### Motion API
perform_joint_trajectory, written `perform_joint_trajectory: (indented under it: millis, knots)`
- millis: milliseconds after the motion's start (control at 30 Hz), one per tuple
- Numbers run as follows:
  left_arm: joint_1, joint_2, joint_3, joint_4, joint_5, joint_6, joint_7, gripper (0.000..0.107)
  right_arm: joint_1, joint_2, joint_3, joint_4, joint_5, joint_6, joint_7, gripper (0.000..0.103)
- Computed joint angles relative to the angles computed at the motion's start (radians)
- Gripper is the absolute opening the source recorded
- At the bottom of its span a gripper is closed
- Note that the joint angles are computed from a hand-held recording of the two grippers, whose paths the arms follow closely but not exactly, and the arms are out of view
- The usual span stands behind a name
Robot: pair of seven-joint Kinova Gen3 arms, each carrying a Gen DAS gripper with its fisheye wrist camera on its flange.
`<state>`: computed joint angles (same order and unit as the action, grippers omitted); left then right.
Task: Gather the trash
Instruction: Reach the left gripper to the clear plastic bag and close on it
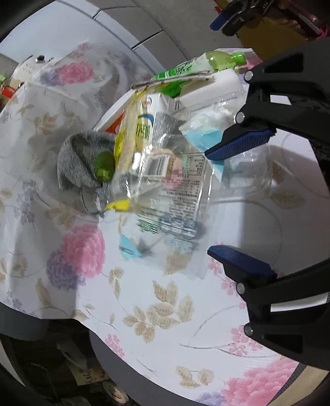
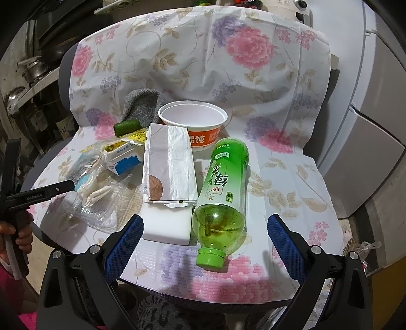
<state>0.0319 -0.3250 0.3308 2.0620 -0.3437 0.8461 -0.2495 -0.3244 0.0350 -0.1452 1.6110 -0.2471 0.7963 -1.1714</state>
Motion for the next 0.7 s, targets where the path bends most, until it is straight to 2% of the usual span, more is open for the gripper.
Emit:
perform_joint_trajectory:
  millis: [67,233,433,567,633,700]
  knots:
    - [0.008,-0.003,-0.017,-0.003,0.031,0.008,-0.015,0.068,0.000,0.000,0.000,0.000,-0.003,0.002,0.004,0.097]
    - [0.003,-0.035,-0.032,0.034,0.071,-0.057,-0.033,0.068,-0.007,-0.001,-0.003,0.002,0.017,-0.007,-0.015,0.097]
    - [-0.040,-0.094,-0.112,0.130,0.159,-0.224,-0.068,0.066,-0.014,0.000,-0.005,0.001,0.034,-0.002,-0.021,0.097]
    - [-0.059,-0.122,-0.178,0.195,0.241,-0.339,-0.133,0.056,-0.019,0.013,-0.007,-0.010,0.049,0.002,-0.043,0.097]
    - [-0.038,-0.112,-0.244,0.223,0.303,-0.399,-0.188,0.053,-0.022,0.018,-0.009,-0.015,0.054,0.007,-0.051,0.097]
    - [-0.019,-0.103,-0.289,0.240,0.348,-0.446,-0.236,0.042,-0.024,0.020,-0.010,-0.017,0.056,0.009,-0.051,0.097]
